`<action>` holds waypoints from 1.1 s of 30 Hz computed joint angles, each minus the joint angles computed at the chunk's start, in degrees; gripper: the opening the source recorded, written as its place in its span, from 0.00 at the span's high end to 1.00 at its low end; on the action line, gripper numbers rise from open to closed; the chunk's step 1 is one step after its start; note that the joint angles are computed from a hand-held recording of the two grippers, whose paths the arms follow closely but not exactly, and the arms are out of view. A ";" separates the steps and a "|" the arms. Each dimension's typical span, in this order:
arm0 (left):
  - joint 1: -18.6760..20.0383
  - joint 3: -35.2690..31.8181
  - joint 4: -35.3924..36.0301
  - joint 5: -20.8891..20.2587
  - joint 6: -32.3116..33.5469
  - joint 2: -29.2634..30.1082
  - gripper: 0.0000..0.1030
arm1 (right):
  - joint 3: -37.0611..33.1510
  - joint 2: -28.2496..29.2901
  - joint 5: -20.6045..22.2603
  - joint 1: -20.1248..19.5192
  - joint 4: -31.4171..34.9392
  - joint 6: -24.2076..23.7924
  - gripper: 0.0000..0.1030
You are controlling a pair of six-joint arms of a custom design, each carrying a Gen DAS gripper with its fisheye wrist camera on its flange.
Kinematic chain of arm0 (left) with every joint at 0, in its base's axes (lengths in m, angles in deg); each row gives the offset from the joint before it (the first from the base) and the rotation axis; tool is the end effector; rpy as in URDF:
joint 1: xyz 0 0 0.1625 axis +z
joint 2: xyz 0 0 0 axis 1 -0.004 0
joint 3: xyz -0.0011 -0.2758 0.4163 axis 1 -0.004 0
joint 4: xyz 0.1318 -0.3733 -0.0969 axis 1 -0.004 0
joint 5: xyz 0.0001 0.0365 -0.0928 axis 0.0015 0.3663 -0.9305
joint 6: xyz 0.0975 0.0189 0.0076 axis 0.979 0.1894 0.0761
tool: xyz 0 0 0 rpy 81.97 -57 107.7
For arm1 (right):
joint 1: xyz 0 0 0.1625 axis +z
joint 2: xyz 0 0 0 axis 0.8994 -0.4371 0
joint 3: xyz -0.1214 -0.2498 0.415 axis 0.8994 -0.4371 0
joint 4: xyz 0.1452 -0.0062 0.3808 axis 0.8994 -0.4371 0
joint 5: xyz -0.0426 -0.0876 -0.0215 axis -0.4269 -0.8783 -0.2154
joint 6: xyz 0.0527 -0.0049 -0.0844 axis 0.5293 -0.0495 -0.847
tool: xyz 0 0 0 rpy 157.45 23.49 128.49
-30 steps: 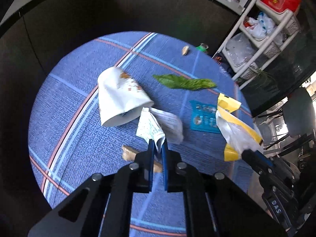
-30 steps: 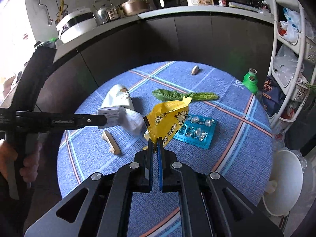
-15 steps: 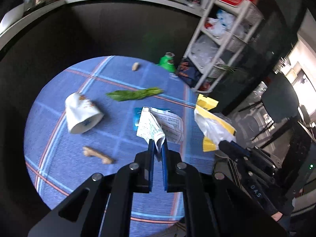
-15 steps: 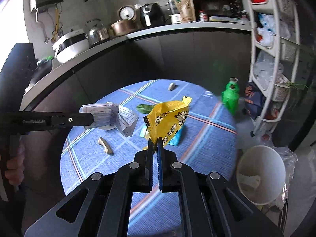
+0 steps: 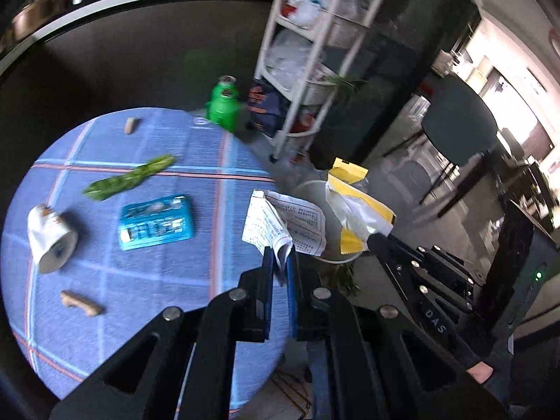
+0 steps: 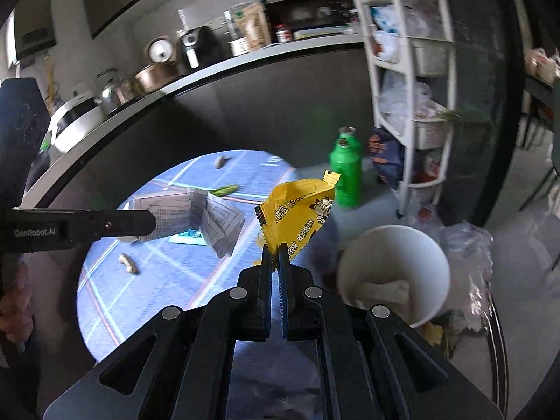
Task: Collect trash
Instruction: 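Carry the receipt and yellow wrapper to the white bucket and release them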
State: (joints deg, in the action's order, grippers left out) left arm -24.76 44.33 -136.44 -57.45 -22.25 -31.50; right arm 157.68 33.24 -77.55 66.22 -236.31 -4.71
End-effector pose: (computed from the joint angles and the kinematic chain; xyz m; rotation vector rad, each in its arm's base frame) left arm -0.0489 -0.5031 0.4141 0.8777 2.6439 -0.3431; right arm 0.4106 -0.3921 -0.0295 0.2667 -2.4176 1.1146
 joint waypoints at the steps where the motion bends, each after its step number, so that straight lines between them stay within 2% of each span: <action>1: -0.34 0.22 -0.23 -0.19 -0.01 0.46 0.92 | 0.74 -0.23 -0.27 -0.29 -0.65 0.29 0.97; 9: -2.36 0.95 -1.85 -2.18 0.22 6.19 0.92 | 6.12 -1.00 -1.49 -3.87 -5.58 3.05 0.97; 18: -3.04 0.52 -3.55 -1.25 1.16 14.15 0.92 | 10.31 -0.16 -0.11 -9.12 -9.25 5.66 0.97; 26: -2.83 -0.54 -4.88 1.14 1.57 22.10 0.91 | 11.37 0.84 2.03 -14.32 -10.77 4.82 0.96; 29: -2.42 -1.04 -5.95 2.14 1.97 24.48 0.89 | 10.36 1.20 2.37 -16.22 -10.18 2.60 0.96; 32: -1.95 -1.12 -8.36 3.37 2.68 26.59 0.76 | 9.46 1.63 2.87 -17.73 -9.92 0.32 0.93; 33: -1.86 -0.88 -9.38 4.03 3.06 27.00 0.61 | 9.17 1.69 3.09 -18.35 -9.17 -0.38 0.92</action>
